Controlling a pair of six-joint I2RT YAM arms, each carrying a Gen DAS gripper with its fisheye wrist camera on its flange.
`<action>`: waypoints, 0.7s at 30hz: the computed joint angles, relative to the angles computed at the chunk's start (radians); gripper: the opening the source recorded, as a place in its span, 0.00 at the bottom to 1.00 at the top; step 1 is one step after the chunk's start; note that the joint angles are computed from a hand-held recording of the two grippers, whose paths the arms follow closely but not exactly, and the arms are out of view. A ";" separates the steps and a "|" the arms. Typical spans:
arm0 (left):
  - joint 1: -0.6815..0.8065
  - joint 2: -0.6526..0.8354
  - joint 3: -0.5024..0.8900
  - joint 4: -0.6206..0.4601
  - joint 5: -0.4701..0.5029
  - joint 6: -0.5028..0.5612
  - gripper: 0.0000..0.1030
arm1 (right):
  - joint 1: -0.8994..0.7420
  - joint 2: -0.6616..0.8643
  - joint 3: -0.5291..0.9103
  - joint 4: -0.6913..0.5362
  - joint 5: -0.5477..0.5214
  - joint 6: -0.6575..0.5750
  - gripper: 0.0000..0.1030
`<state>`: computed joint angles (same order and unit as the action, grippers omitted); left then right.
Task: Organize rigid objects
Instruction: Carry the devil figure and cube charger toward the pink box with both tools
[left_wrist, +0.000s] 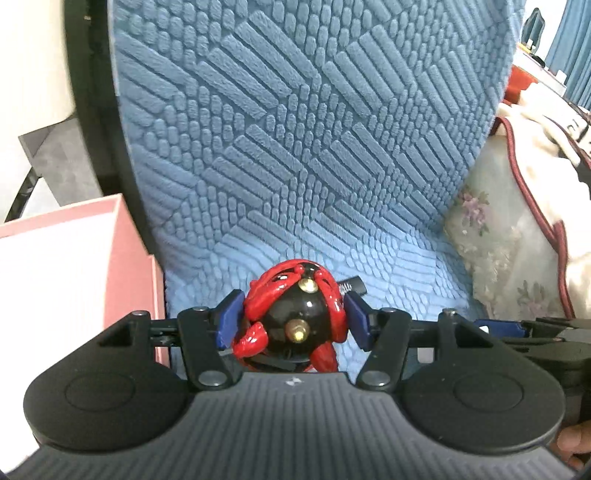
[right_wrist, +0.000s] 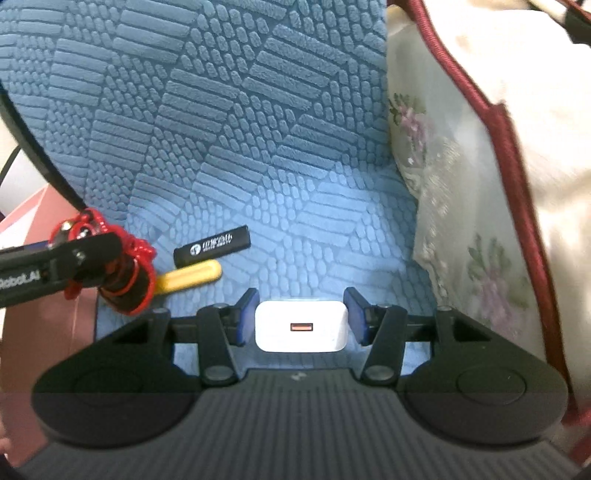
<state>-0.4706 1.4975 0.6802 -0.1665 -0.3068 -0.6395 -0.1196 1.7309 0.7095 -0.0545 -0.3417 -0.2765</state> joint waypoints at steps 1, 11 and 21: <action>-0.014 -0.015 -0.010 -0.007 -0.009 -0.016 0.63 | -0.003 -0.030 -0.025 0.000 0.002 -0.006 0.52; -0.219 -0.178 -0.082 -0.135 -0.153 -0.237 0.63 | -0.011 -0.298 -0.248 -0.018 -0.006 -0.045 0.52; -0.398 -0.239 -0.127 -0.244 -0.254 -0.445 0.63 | -0.038 -0.429 -0.349 -0.064 -0.021 -0.070 0.52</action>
<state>-0.8687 1.2580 0.5532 -0.4107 -0.5610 -1.0840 -0.1576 1.3022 0.3601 -0.1182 -0.3624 -0.3462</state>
